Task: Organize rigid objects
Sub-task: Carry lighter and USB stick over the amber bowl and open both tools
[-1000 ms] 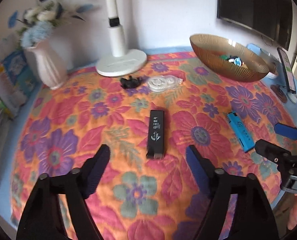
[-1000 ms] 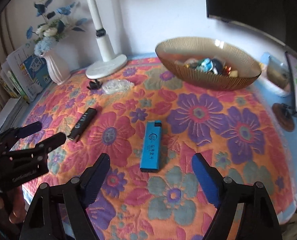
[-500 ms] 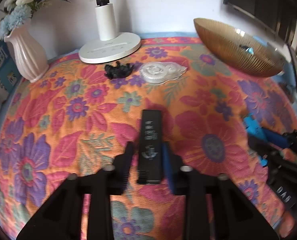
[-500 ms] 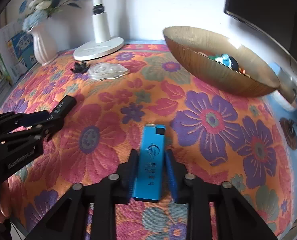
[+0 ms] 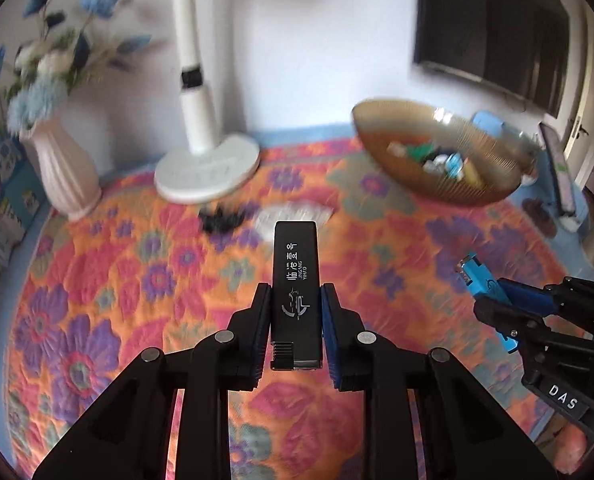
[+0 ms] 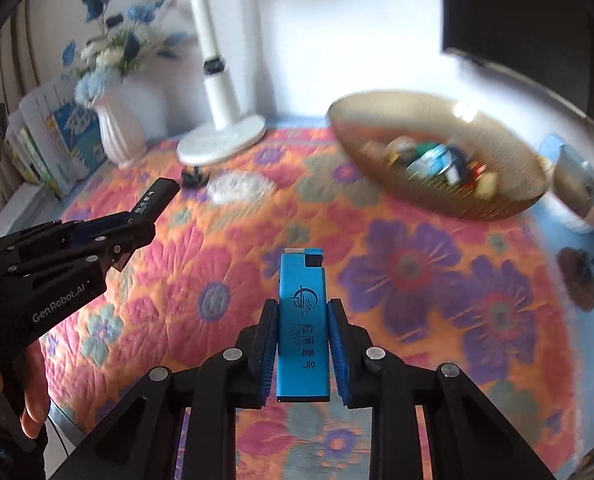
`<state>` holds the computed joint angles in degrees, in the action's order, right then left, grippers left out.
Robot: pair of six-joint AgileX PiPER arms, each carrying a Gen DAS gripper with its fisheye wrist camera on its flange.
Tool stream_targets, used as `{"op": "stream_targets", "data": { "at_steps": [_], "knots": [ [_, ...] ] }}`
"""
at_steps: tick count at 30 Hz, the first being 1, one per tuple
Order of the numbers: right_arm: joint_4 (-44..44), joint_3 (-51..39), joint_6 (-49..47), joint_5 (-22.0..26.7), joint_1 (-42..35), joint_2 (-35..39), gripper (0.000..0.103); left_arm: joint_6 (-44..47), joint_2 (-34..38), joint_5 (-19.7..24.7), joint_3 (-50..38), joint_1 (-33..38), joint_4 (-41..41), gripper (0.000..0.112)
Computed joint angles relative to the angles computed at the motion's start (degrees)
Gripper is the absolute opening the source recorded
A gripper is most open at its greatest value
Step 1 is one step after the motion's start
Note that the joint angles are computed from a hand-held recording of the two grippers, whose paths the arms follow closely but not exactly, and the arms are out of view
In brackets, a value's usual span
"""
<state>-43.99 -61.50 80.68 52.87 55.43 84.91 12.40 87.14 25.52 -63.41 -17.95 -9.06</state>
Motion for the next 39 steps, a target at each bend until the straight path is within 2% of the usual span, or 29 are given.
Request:
{"op": "stream_targets", "data": {
  "at_steps": [4, 7, 9, 11, 15, 17, 19, 22, 24, 26, 27, 28, 29, 30, 31, 32, 33, 34, 35, 37, 39],
  "knots": [
    [-1.31, -1.55, -3.06, 4.51, -2.69, -5.60, 0.024, -2.14, 2.30, 2.55, -8.98, -4.71, 4.06, 0.021],
    [-2.77, -5.34, -6.56, 9.03, -7.65, -6.60, 0.024, -5.57, 6.70, 4.33, -18.02, -8.60, 8.28, 0.021],
    [-2.02, -7.72, -9.04, 10.26, -12.40, -6.74, 0.024, -6.82, 10.21, 5.90, -24.01, -10.03, 8.36, 0.021],
    [-2.39, -8.85, -10.05, 10.07, -16.53, -6.91, 0.024, -6.73, 15.10, 8.23, -31.76, -11.04, 6.41, 0.021],
    [-2.49, -10.59, -11.55, 9.21, -23.04, -5.50, 0.024, -9.91, 22.14, 10.76, -41.09, -13.72, 10.34, 0.021],
    [-0.26, -11.30, -13.31, 7.59, -26.01, -4.50, 0.024, -7.61, 24.86, 13.00, -45.00, -13.61, 7.17, 0.021],
    [0.71, -11.73, -14.41, 6.56, -27.64, -3.35, 0.024, -5.07, 27.88, 16.56, -49.94, -13.12, 2.62, 0.021],
    [-0.13, -12.48, -14.06, 6.13, -28.83, -1.17, 0.024, -7.34, 30.65, 18.50, -54.37, -13.90, 5.17, 0.021],
    [-0.69, -12.78, -14.15, 5.36, -30.10, 0.17, 0.024, -7.53, 31.58, 18.85, -55.65, -14.01, 5.34, 0.023],
    [0.78, -13.08, -15.69, 4.16, -31.71, 1.03, 0.026, -4.20, 32.08, 20.06, -56.58, -12.53, 0.05, 0.052],
    [3.26, -13.14, -17.80, 3.36, -32.88, 1.08, 0.027, -4.95, 32.04, 20.79, -56.97, -12.09, 0.03, 0.060],
    [5.63, -12.97, -19.37, 2.84, -33.68, 0.85, 0.028, -6.61, 30.80, 19.53, -55.08, -11.95, 1.40, 0.071],
    [6.98, -12.32, -20.03, 2.35, -34.00, 0.22, 0.031, -7.79, 28.43, 16.95, -51.35, -11.71, 2.71, 0.071],
    [8.24, -11.41, -20.27, 1.89, -33.91, -0.56, 0.033, -7.70, 27.27, 16.22, -49.75, -11.43, 2.81, 0.071],
    [9.11, -10.66, -20.36, 1.64, -33.52, -1.34, 0.042, -6.58, 25.43, 16.02, -47.54, -10.64, 1.68, 0.071],
    [9.38, -9.76, -19.97, 1.48, -32.60, -2.33, 0.059, -5.68, 23.97, 15.95, -45.80, -9.97, 0.52, 0.071],
    [8.75, -9.25, -18.99, 2.03, -31.21, -3.06, 0.068, -3.90, 21.39, 15.38, -42.50, -8.71, -1.98, 0.071],
    [7.07, -9.04, -17.22, 3.46, -29.02, -3.71, 0.083, -1.72, 19.26, 15.12, -39.83, -7.38, -5.14, 0.072],
    [6.01, -8.87, -16.47, 3.65, -28.06, -4.03, 0.086, 0.53, 17.52, 15.44, -37.84, -5.98, -8.50, 0.074],
    [3.83, -9.32, -14.95, 5.45, -24.00, -5.16, 0.086, 5.09, 12.87, 15.59, -32.33, -2.51, -15.23, 0.075],
    [1.52, -11.40, -13.38, 8.77, -18.81, -5.12, 0.087, 7.18, 7.93, 14.38, -26.52, 0.58, -17.96, 0.075]
  ]
}}
